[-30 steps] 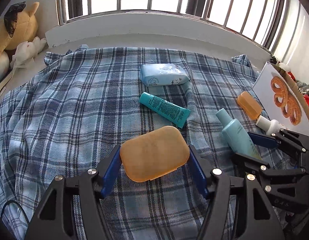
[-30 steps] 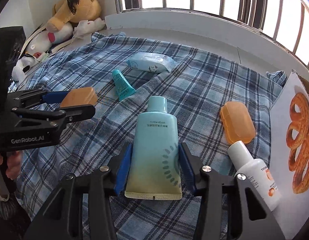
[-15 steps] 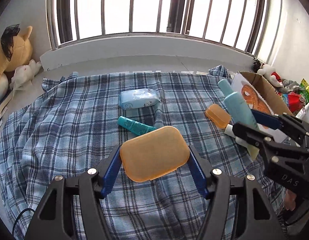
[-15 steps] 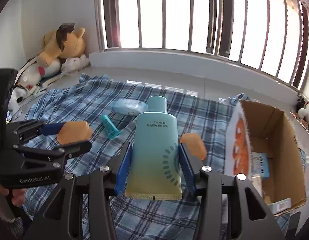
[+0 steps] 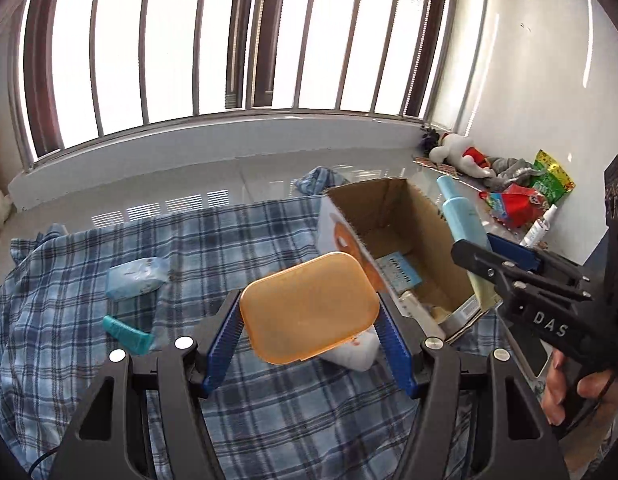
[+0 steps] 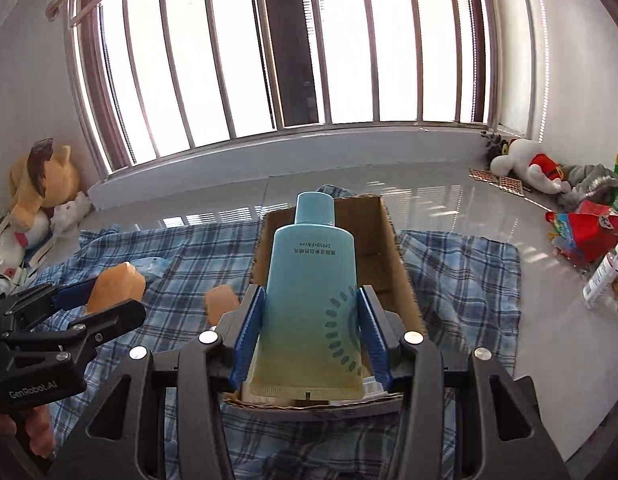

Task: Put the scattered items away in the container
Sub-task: 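Carry the lotion tube with right and orange soap case with left into the cardboard box, then grasp the white lotion bottle with the right gripper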

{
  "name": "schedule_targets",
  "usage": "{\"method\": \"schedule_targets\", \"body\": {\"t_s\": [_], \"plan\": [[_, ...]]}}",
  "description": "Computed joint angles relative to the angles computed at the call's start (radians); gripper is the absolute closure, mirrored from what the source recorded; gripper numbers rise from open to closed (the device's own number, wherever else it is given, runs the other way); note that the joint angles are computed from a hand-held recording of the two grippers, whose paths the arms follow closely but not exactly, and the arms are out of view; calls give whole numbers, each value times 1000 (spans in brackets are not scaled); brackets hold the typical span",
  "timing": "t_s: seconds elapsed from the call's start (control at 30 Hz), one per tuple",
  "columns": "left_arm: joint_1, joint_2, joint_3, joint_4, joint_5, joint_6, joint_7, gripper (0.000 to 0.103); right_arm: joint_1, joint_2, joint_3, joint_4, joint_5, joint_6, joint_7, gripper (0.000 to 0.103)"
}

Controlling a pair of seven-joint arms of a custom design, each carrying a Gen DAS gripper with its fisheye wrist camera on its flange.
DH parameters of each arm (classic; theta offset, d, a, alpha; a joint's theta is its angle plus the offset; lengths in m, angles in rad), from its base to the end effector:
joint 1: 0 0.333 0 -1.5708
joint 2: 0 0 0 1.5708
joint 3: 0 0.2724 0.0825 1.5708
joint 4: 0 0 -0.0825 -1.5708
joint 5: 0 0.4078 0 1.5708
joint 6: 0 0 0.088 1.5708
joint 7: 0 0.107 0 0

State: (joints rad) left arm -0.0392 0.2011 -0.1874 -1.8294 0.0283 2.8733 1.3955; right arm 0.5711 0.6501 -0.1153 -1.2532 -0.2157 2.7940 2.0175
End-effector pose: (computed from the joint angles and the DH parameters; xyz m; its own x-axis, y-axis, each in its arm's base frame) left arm 0.6594 -0.1457 0.4732 -0.1169 -0.9829 0.1422 -0.6771 -0.0259 -0.7354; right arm 0.6846 0.3758 0.4464 0.2678 -0.9604 -0.0774 -0.6080 -0.1061 -0.7868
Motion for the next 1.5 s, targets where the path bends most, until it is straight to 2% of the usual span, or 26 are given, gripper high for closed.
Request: {"method": "schedule_targets", "body": {"t_s": [0.1, 0.13, 0.2, 0.33, 0.4, 0.47, 0.57, 0.63, 0.7, 0.77, 0.83, 0.9, 1.0, 1.13, 1.23, 1.33, 1.43, 1.5], "plan": [[-10, 69, -28, 86, -17, -28, 36, 36, 31, -3, -57, -6, -68, -37, 33, 57], [-17, 87, -32, 107, -14, -37, 39, 36, 24, -8, -57, -16, -75, -31, 41, 57], [-28, 112, -38, 130, -7, -42, 44, 36, -18, -12, -16, -24, -42, -21, 12, 57], [-50, 171, -34, 206, 13, -70, 27, 36, -51, -26, 20, -54, -9, -24, -54, 57], [-78, 220, -7, 279, 59, -92, -11, 36, -64, -28, 30, -61, 14, -22, -69, 59], [-111, 277, 27, 377, 130, -160, -44, 36, -77, -26, 43, -60, 41, -20, -90, 62], [-96, 328, 4, 452, 127, -196, -10, 36, -95, -22, 66, -58, 84, -18, -131, 63], [-96, 348, -1, 476, 124, -206, -2, 36, -79, -19, 44, -56, 78, -26, -123, 63], [-72, 359, -36, 482, 81, -198, 35, 36, -69, -27, 31, -68, 67, -29, -116, 63], [-43, 362, -77, 475, 19, -181, 81, 36, -74, -36, 38, -81, 70, -31, -131, 63], [-44, 365, -80, 478, -3, -191, 94, 36, -71, -36, 34, -80, 64, -42, -136, 63], [-66, 361, -55, 479, 15, -202, 80, 34, -69, -33, 31, -75, 59, -46, -133, 63], [-92, 333, -13, 439, 60, -169, 29, 17, -60, -28, 23, -67, 46, -53, -125, 60], [-86, 260, 18, 330, 96, -93, -46, 17, -45, -18, 10, -50, 21, -63, -103, 55], [-76, 177, 51, 212, 149, -55, -103, 17, -56, -26, 35, -64, 32, -21, -125, 55], [-85, 108, 115, 113, 263, -41, -201, 17, -36, -33, 30, -72, 21, 16, -133, 55], [-69, 71, 153, 54, 363, -64, -294, 17, -63, -23, 99, -57, 71, 28, -239, 55], [-32, 61, 147, 27, 361, -81, -317, 17, -83, 1, 158, -23, 123, 15, -340, 55]]}}
